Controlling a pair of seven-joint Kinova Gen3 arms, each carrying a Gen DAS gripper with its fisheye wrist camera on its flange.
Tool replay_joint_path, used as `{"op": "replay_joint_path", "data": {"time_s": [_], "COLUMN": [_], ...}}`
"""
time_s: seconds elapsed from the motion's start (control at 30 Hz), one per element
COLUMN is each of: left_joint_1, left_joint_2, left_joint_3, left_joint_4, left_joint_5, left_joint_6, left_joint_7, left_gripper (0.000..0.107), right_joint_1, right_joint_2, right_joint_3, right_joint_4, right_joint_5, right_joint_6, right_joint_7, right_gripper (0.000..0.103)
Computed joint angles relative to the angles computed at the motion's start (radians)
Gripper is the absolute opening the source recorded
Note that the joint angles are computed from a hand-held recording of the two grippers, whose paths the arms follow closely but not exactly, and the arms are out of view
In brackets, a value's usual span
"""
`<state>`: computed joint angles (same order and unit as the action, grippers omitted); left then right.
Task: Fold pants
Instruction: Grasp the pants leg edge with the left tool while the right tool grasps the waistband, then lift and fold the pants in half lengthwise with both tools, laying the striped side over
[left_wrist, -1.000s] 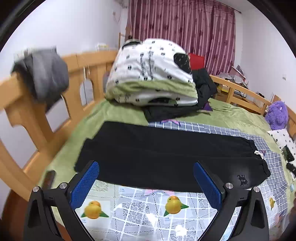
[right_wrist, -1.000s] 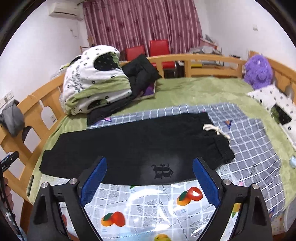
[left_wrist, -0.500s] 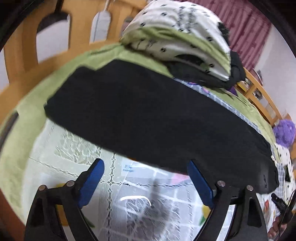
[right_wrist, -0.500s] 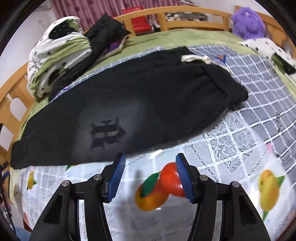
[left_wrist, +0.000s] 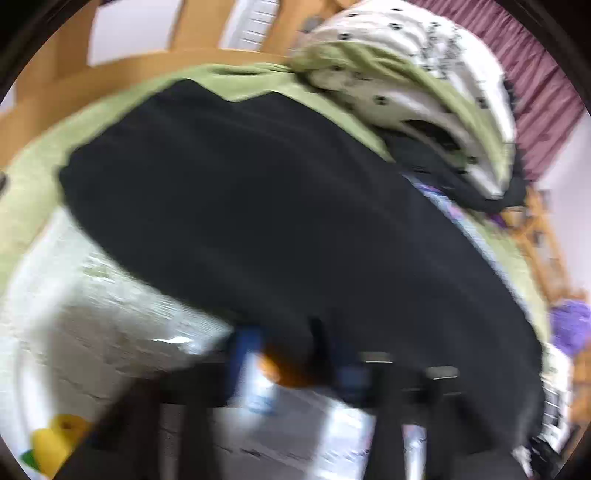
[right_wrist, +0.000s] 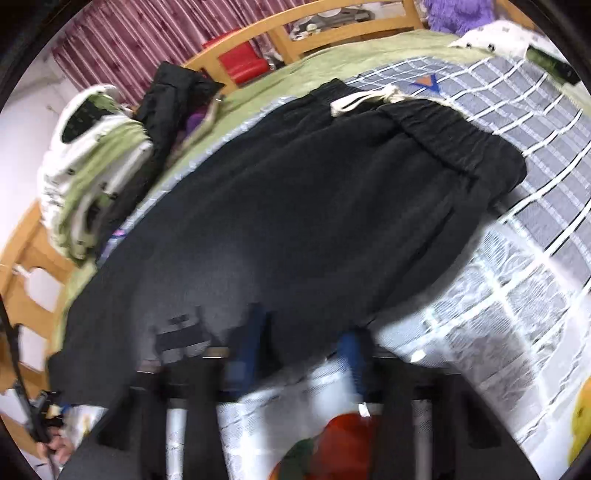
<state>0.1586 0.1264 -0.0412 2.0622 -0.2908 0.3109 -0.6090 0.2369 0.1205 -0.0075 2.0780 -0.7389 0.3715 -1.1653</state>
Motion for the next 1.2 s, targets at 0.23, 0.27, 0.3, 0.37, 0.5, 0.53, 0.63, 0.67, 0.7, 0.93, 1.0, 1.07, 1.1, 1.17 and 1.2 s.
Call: {"op": "replay_joint_path", "data": {"time_s": [0.23,0.27,0.3,0.37,0.5,0.53,0.63,0.67,0.7,0.93,1.0,1.07,1.1,1.17,1.2], "left_joint_1": [0.033,0.047,0.043,0.016,0.094,0.088,0.095,0.092,0.106,0.149,0.168,0.216,0.241,0.249,0.242], "left_joint_2": [-0.069,-0.067,-0.060,-0.037,0.067,0.096,0.204,0.245,0.285,0.476,0.447,0.391,0.358,0.301,0.271], "left_joint_3": [0.007,0.002,0.010,0.038,-0.022,-0.009,-0.021,-0.020,-0.032,-0.084,-0.105,-0.156,-0.177,-0.171,-0.153], "left_joint_4": [-0.048,-0.080,-0.113,-0.181,-0.366,-0.412,-0.551,-0.598,-0.644,-0.880,-0.823,-0.730,-0.684,-0.611,-0.577], "left_joint_5": [-0.185,-0.225,-0.248,-0.268,-0.338,-0.342,-0.318,-0.314,-0.314,-0.194,-0.209,-0.242,-0.264,-0.286,-0.279], "left_joint_6": [0.043,0.057,0.065,0.076,0.147,0.169,0.201,0.202,0.216,0.376,0.333,0.269,0.252,0.239,0.256], "left_joint_7": [0.065,0.077,0.085,0.079,0.111,0.109,0.093,0.092,0.096,-0.043,-0.032,0.001,0.016,0.024,0.011], "left_gripper": [0.009,0.009,0.009,0.009,0.009,0.009,0.009,0.009,0.009,0.027,0.045,0.070,0.070,0.074,0.076], "right_joint_1": [0.055,0.058,0.078,0.077,-0.026,-0.045,-0.093,-0.100,-0.115,-0.209,-0.210,-0.166,-0.149,-0.134,-0.121], "right_joint_2": [-0.090,-0.087,-0.076,-0.039,0.072,0.108,0.223,0.262,0.301,0.500,0.459,0.388,0.346,0.280,0.250], "right_joint_3": [-0.062,-0.069,-0.093,-0.114,-0.067,-0.061,-0.027,-0.022,-0.005,0.100,0.091,0.026,0.003,-0.015,-0.027], "right_joint_4": [-0.074,-0.102,-0.140,-0.232,-0.417,-0.464,-0.603,-0.649,-0.695,-0.918,-0.857,-0.764,-0.718,-0.625,-0.580], "right_joint_5": [0.045,0.062,0.075,0.145,0.300,0.330,0.388,0.411,0.426,0.568,0.590,0.597,0.610,0.607,0.601], "right_joint_6": [0.053,0.066,0.079,0.100,0.110,0.104,0.101,0.114,0.130,0.292,0.262,0.214,0.212,0.175,0.163], "right_joint_7": [0.051,0.041,0.034,-0.015,-0.144,-0.172,-0.251,-0.281,-0.308,-0.462,-0.466,-0.443,-0.440,-0.419,-0.402], "right_gripper": [0.019,0.019,0.019,0.019,0.018,0.018,0.018,0.018,0.018,0.030,0.040,0.053,0.061,0.062,0.062]}}
